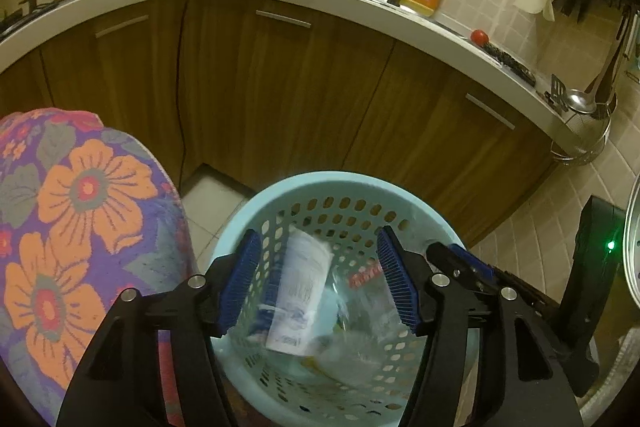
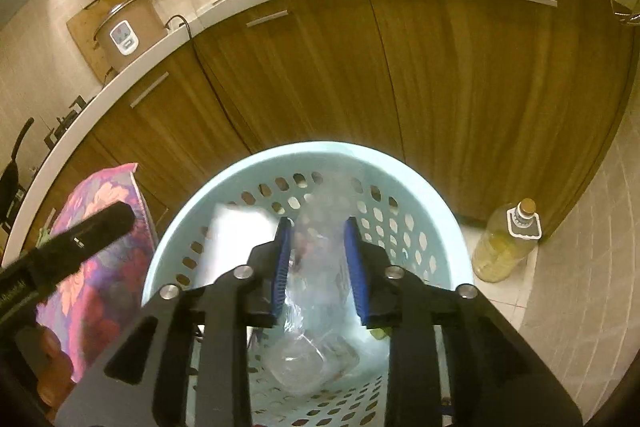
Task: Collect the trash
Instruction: 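Carry the carton and wrapper over the blue basket and release both, then move both open tools back over the table toward the snack bag and orange peel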
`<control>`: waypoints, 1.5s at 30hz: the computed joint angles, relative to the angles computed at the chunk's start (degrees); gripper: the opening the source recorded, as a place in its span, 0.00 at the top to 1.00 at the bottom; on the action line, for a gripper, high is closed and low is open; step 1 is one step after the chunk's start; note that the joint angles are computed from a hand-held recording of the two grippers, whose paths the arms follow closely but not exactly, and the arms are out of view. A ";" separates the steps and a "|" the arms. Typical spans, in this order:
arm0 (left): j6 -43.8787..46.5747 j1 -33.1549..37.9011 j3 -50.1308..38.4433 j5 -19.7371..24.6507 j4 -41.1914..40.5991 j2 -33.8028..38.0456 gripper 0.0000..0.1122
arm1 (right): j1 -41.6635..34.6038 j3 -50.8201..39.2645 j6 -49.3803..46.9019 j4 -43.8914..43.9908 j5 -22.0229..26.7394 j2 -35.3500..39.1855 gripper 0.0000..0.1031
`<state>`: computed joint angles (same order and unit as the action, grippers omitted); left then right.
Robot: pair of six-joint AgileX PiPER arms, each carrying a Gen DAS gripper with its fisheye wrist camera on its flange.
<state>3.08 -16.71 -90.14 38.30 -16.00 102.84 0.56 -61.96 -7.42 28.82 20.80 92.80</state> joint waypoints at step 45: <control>46.40 65.55 21.43 13.19 -37.87 -32.41 0.34 | 47.57 -21.33 43.91 -44.99 6.53 1.46 0.70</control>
<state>49.48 48.84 -68.71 51.49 -53.86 70.44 48.13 -83.28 36.49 -16.17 27.33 94.26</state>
